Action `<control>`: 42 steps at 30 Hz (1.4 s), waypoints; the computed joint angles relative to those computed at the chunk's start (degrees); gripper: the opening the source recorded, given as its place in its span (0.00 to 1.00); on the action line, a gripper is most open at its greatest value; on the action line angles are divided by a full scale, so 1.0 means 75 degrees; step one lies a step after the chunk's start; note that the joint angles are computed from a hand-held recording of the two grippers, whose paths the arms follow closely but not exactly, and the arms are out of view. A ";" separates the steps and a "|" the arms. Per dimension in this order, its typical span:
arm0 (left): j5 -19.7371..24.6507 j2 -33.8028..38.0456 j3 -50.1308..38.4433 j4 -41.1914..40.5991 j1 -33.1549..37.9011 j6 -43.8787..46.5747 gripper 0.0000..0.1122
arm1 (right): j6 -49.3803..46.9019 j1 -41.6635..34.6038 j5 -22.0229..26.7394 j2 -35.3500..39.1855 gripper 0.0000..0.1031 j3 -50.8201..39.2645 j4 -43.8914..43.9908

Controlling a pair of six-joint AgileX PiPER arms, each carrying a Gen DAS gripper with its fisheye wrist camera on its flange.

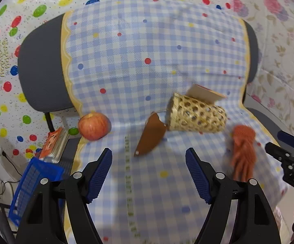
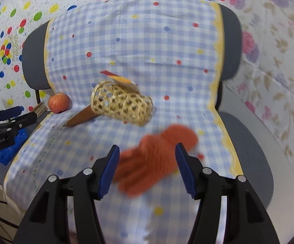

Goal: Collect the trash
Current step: 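Grasp the white card with the right tool, then grasp the orange glove with the left tool while the right tool holds the card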

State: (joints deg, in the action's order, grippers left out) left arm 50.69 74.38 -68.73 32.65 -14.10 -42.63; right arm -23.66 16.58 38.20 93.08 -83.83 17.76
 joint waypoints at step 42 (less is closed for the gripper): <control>-0.0965 0.2395 -0.1234 -0.0481 -0.1828 0.0392 0.70 | -0.2576 -0.2426 -0.1063 -0.1690 0.03 0.1908 0.2593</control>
State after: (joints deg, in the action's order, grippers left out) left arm 43.45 92.35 -77.98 29.04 -27.81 -39.70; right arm -42.98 -1.62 30.23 80.41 -69.52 37.21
